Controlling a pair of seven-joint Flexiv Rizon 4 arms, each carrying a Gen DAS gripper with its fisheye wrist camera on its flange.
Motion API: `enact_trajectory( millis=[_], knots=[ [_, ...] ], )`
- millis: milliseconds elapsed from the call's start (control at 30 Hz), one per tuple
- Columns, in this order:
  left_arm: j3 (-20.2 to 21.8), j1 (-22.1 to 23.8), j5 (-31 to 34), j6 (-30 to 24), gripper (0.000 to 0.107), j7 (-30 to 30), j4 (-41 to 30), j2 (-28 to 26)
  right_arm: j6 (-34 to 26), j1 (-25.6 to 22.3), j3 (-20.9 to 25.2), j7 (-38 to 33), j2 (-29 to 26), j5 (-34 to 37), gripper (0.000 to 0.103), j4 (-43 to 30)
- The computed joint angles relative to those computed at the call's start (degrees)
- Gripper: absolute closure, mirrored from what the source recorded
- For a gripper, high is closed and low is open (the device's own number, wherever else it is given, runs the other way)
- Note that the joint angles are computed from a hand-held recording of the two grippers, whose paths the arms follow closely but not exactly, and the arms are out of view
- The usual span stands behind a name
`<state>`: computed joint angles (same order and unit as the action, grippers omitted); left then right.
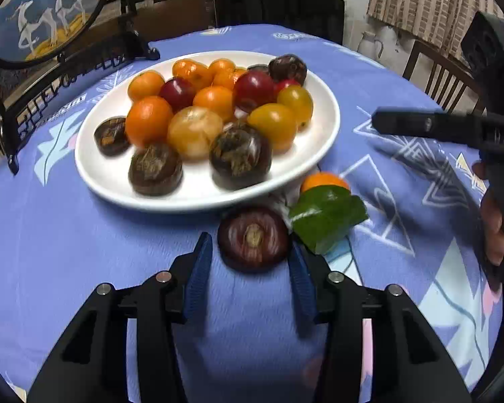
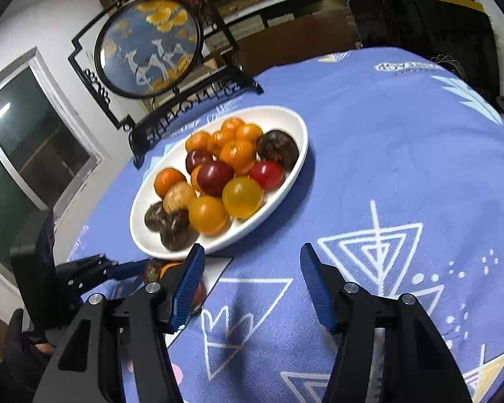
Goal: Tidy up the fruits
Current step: 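Grasp a dark brown fruit with the left gripper while the right gripper grasps a tangerine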
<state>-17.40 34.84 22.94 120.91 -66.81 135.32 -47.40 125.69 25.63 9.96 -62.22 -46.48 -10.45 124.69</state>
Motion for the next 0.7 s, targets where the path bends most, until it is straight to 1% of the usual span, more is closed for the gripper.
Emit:
enact_trajectory(
  millis=[33,133,200,233,300,367,433,500,600,633,700],
  knots=[
    [-1.08,1.24,0.71,-0.57,0.067,-0.02,-0.22,-0.38,-0.57,0.11,-0.02,-0.05,0.0,-0.24,0.043,-0.16],
    [-3.96,5.32,2.24,-0.4,0.067,-0.75,0.02,-1.5,-1.56,1.21,-0.48,-1.38,0.16,-0.74,0.043,-0.22],
    [-7.36,10.0,4.51,-0.76,0.067,-1.19,0.65,-2.62,-2.32,1.39,-0.33,-2.17,0.2,-1.44,0.043,-0.29],
    [-9.43,13.23,6.64,-0.18,0.067,-1.3,1.26,-3.54,-2.75,1.44,-0.25,-2.51,0.24,-1.75,0.043,-0.28],
    [-11.58,16.72,9.08,1.75,0.067,-1.03,2.06,-5.01,-3.2,1.69,-0.14,-3.38,0.4,-2.18,0.043,-0.19],
    [-12.84,19.94,12.15,5.78,0.067,-1.39,3.03,-6.83,-3.87,1.99,0.24,-4.42,0.71,-3.08,0.043,0.11],
    [-12.66,21.1,13.89,9.05,0.067,-2.94,3.14,-7.69,-5.27,3.74,-0.19,-5.88,1.37,-3.29,0.043,0.41],
    [-12.71,22.2,14.9,10.69,0.067,-5.5,2.73,-8.12,-7.21,9.16,-3.05,-8.18,2.3,-0.6,0.044,0.32],
    [-13.35,23.59,16.37,8.8,0.067,-8.7,1.66,-7.81,-9.71,14.17,-6.03,-9.03,2.58,3.74,0.044,-1.34],
    [-12.93,23.19,16.34,8.5,0.067,-9.3,1.5,-7.45,-10.72,14.67,-6.29,-8.99,2.5,4.34,0.043,-2.07],
    [-12.51,22.61,16.83,8.1,0.067,-9.99,1.06,-7.0,-13.66,12.36,-4.08,-7.88,1.74,3.03,0.045,-4.14]
  ],
)
